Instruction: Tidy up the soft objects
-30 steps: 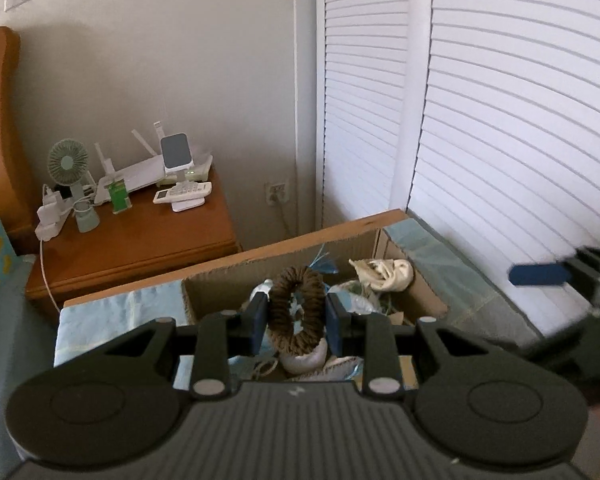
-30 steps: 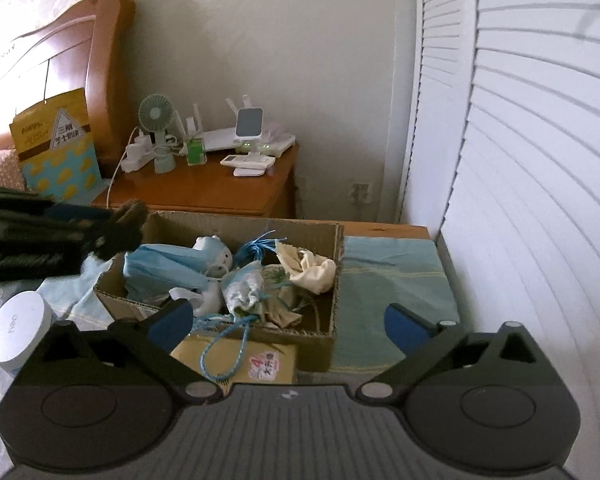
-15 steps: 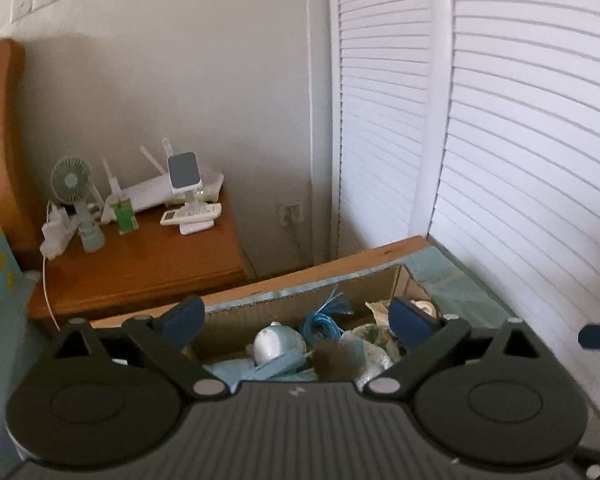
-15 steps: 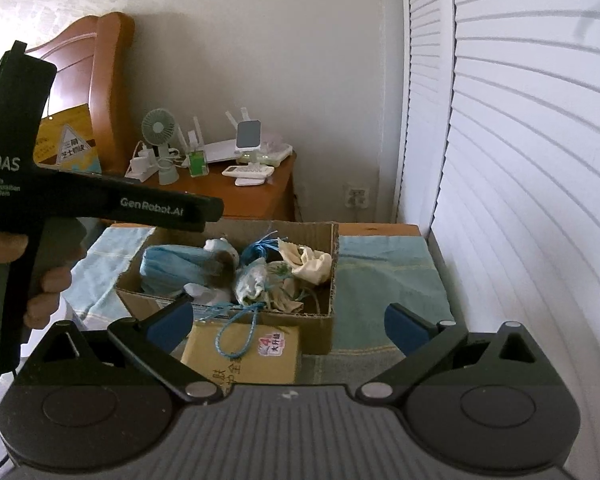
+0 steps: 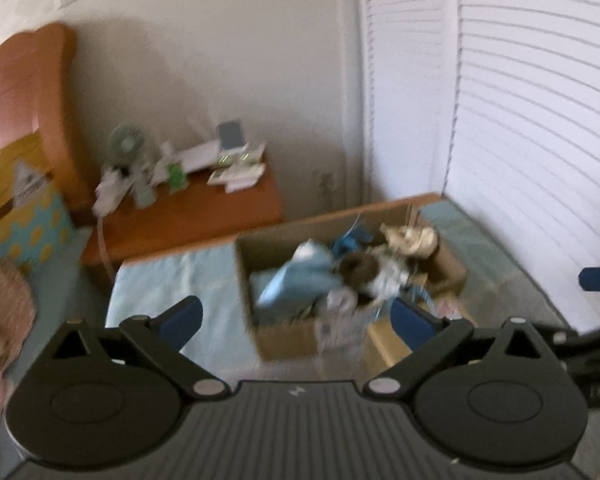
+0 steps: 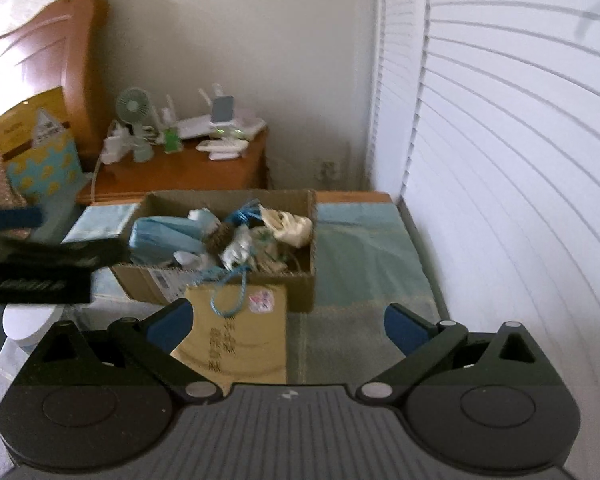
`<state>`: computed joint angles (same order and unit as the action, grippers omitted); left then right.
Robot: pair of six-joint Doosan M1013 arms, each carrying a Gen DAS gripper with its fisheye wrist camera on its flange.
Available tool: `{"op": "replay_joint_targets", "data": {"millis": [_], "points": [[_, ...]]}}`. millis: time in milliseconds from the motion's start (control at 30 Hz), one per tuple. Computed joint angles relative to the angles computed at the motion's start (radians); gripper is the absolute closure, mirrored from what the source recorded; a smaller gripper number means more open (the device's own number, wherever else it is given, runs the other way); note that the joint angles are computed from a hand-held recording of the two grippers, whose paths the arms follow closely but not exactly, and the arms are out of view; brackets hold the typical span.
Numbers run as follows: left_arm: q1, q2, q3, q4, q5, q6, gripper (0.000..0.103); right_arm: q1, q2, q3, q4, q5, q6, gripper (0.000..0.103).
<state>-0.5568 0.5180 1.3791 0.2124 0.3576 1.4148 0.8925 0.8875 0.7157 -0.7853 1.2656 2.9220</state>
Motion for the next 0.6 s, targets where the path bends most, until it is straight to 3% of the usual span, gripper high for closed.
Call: {"op": "replay_joint_targets", "data": {"millis": [233,600], "points": [[0.010,-0.039,0.037,-0.079,0.057,0.018,0.003,0.016,0.008,-0.039,0.011,0.049,0.021,0.000],[0.002,-0.059,0.059,0.024,0.031,-0.091,0.003,0.027,0.032,-0.102,-0.010,0.080,-0.019,0.000]]}}
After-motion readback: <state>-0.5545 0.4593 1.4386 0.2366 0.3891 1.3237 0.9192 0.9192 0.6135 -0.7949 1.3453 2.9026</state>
